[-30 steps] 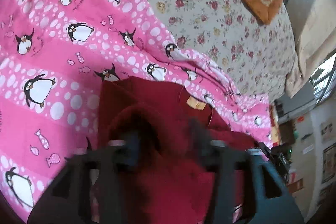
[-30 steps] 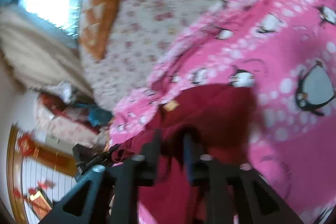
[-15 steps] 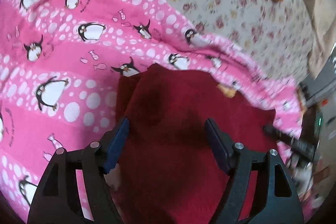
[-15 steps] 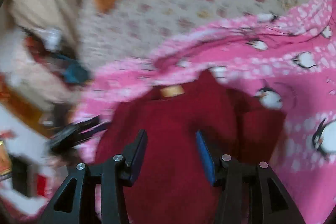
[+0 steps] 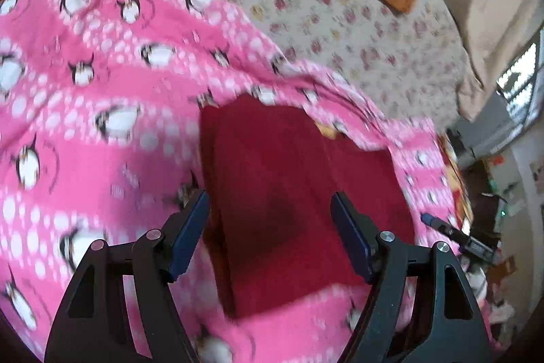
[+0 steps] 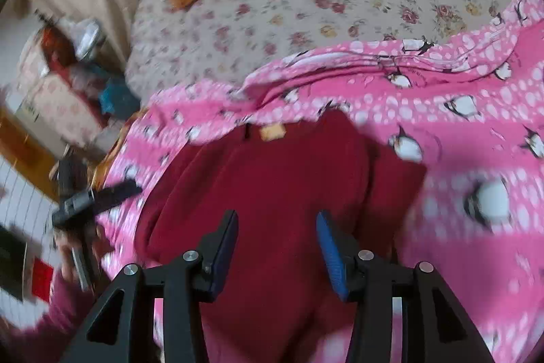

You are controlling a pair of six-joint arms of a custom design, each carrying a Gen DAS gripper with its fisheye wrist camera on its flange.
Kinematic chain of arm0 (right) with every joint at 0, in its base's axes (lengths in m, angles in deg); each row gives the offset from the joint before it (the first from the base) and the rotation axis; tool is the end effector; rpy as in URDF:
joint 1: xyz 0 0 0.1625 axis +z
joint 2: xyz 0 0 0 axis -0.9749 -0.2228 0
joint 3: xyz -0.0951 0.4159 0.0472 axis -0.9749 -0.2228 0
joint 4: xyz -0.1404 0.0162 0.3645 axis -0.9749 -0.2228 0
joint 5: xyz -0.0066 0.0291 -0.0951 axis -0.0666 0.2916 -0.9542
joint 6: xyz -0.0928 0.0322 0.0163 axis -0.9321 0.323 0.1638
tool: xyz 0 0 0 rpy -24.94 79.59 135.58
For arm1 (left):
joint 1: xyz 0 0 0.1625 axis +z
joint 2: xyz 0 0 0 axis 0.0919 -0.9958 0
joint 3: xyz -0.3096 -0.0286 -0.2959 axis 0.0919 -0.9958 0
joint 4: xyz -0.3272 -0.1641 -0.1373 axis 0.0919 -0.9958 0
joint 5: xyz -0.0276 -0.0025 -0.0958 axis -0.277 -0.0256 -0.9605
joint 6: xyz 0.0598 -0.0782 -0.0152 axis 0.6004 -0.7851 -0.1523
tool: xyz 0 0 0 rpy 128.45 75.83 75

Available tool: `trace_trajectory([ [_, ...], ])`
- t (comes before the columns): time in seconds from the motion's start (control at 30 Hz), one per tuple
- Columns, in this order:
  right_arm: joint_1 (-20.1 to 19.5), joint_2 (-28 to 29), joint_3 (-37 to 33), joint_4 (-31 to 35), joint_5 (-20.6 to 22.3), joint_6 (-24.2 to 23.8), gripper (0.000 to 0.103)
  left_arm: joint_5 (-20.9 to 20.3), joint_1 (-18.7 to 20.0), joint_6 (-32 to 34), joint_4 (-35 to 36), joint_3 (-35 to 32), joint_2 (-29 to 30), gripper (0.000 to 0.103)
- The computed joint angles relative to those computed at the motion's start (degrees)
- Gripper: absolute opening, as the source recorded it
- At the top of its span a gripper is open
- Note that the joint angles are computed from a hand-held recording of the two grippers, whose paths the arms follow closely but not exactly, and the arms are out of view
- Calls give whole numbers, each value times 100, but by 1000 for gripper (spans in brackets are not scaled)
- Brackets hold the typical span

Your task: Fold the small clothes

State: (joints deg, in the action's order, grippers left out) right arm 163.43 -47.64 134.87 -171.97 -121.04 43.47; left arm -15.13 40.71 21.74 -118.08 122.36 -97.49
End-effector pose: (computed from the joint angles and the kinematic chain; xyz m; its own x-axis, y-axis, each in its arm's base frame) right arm 0.0892 -0.7446 0.4039 -0.8418 -0.5315 0.0946 -0.5393 0.8201 -0.1915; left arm -0.2895 -0.5868 0.2043 -0.9519 -0.2050 -0.2275 0.0012 0.7404 -0.6722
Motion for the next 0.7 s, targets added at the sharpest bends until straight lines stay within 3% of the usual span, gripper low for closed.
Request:
trace_trajectory([
  [0.13, -242, -571, 706, 40, 268, -13, 46, -210, -148, -304, 416, 319, -124, 74],
  [0.2, -296, -763, 1038, 33, 170, -88, 46, -542, -132, -328, 476, 444, -115, 74],
  [0.4, -347, -839, 1511, -281, 47, -152, 45, -794, -121, -32, 336, 604, -9, 74],
  [0.5, -339, -734, 1599, -486, 10, -176, 28, -853, -27, 148, 225, 488, 105, 73],
  [0.53, -318, -729, 1701, -686, -31, -252, 24, -826, 8, 171, 307, 405, 158, 58],
  [0.57, -303, -737, 1784, -834, -54, -291, 17, -757, 32, 163, 573, 291, 193, 35],
  [0.63, -266, -747, 1880, -1051, -103, -315, 11, -606, 39, 235, 761, 241, 165, 20],
  [0.7, -245, -812, 1935, -1197, -81, -422, 7, -661, 7, 242, 656, 305, 53, 16],
])
